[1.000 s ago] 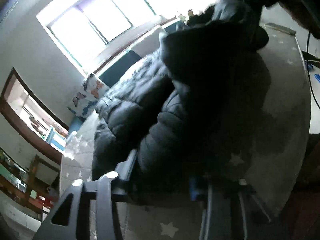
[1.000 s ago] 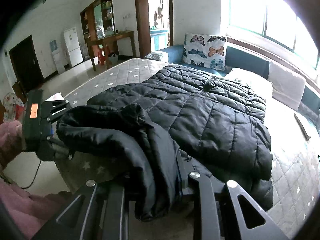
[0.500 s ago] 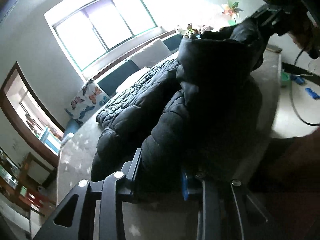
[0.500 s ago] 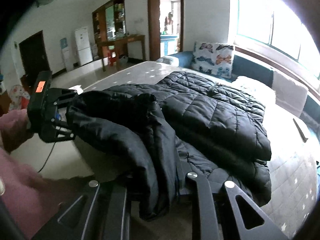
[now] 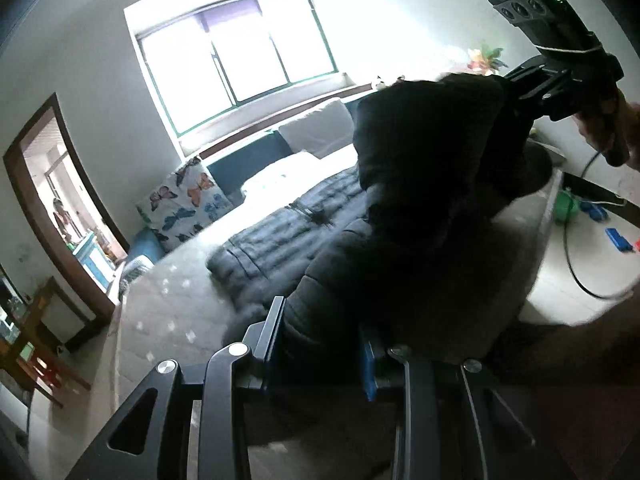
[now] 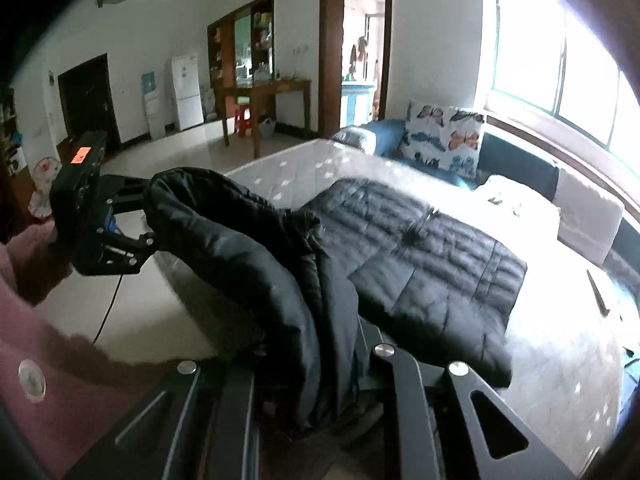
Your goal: Fold large clothes
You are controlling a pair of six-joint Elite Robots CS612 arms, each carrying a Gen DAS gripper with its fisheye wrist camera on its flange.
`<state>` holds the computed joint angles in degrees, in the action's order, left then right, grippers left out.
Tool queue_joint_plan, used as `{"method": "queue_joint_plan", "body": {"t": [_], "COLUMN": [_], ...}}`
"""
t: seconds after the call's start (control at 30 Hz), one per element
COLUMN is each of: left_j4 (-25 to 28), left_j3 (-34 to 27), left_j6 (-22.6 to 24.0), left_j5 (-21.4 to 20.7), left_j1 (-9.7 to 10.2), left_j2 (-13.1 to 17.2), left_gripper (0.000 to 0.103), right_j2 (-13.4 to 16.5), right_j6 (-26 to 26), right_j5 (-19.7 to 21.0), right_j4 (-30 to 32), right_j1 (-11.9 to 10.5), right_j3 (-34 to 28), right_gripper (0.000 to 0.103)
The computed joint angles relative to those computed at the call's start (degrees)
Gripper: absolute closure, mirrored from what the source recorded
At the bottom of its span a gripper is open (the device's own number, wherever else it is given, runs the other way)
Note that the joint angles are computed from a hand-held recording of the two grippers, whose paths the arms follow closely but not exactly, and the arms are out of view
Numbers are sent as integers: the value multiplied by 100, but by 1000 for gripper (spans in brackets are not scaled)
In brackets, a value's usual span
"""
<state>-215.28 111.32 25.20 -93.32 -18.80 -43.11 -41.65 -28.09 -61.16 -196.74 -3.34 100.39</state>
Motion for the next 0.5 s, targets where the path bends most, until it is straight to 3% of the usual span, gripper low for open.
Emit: {"method": "queue_joint_plan", "body": {"t": [0.17, 0.33, 0.5], "left_j4": [633, 1425, 2873], "left_j3": [-780, -1931, -3402], "left_j6": [-165, -212, -494], "left_j5": [8, 148, 313], "left_j1": [86, 173, 223], "left_j2": [-11, 260, 744], "left_gripper": [70, 70, 71], "right_j2": [198, 515, 1124], "right_j6": [217, 464, 602], "right_j5": [-146, -220, -592], "right_j4": [113, 773, 1739], "right_j1": [42, 73, 146], "right_j3": [-660, -1647, -3022], "right_gripper": [83, 84, 83]}}
